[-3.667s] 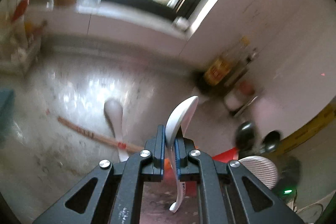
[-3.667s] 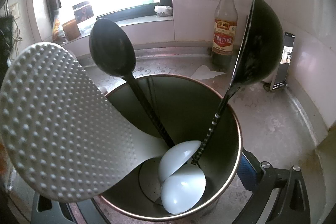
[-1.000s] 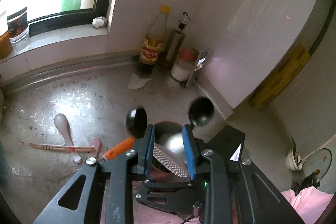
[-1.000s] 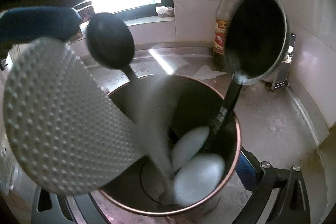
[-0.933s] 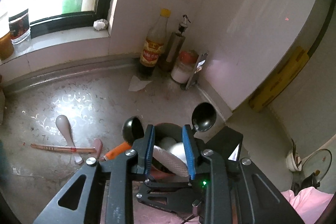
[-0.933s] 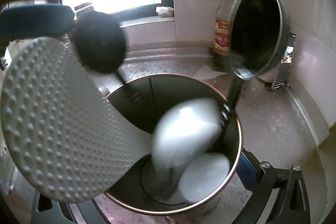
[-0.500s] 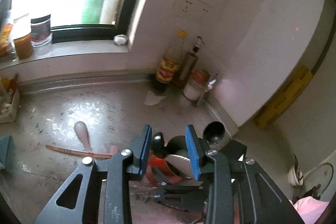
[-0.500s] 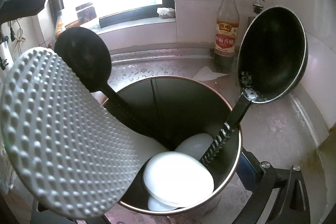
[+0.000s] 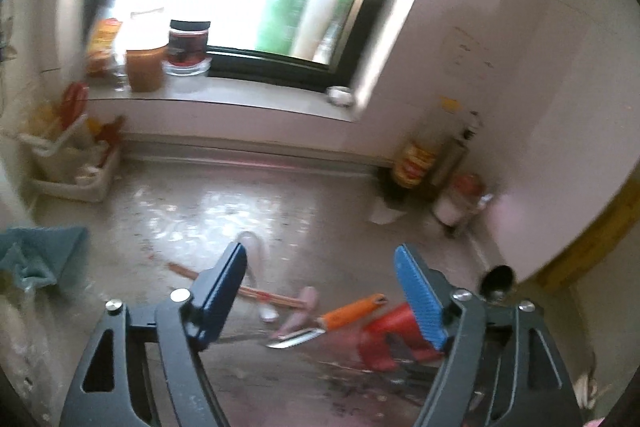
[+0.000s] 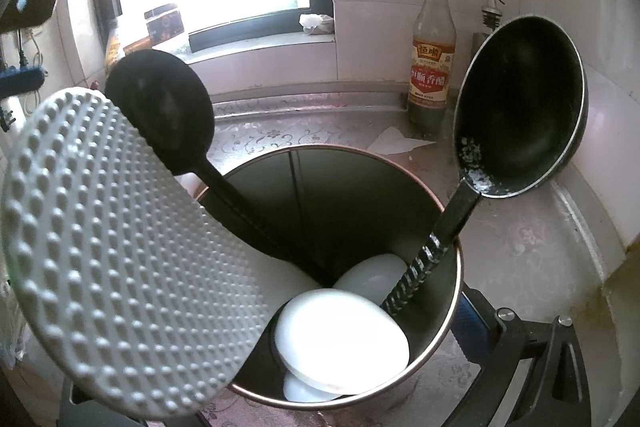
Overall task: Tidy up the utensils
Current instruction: 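Move the open left tool back over the wooden chopsticks on the counter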
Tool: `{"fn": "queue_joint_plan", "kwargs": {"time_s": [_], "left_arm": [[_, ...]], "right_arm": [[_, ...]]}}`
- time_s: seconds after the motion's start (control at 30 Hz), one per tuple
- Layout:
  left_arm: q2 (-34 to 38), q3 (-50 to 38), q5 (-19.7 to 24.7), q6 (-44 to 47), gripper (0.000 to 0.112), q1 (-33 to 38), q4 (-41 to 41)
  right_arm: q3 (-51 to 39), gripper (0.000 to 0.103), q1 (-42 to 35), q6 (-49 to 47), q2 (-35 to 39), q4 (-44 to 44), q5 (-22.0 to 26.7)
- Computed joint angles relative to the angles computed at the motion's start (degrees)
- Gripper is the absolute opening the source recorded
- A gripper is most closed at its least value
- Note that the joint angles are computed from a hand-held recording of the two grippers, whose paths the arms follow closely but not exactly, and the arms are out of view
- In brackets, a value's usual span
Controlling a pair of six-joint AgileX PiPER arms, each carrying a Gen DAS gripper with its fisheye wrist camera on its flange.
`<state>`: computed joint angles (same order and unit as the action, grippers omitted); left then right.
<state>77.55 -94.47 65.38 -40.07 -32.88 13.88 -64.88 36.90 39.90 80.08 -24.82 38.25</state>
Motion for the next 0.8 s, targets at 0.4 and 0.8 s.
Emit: {"fn": "queue_joint_plan", "kwargs": {"time_s": [0.4,0.8], "left_arm": [[-5.00,10.85,-2.34,-6.56,0.093,3.21,9.67],[-6.20,23.81,-11.37,-2.68,0.094,13.39,2.53]], "right_arm": [[-0.72,0.103,0.92,0.83,0.41,-0.61,1.04],[-1.29,0.103,1.56,1.72,1.22,-1.18,1.67]]}}
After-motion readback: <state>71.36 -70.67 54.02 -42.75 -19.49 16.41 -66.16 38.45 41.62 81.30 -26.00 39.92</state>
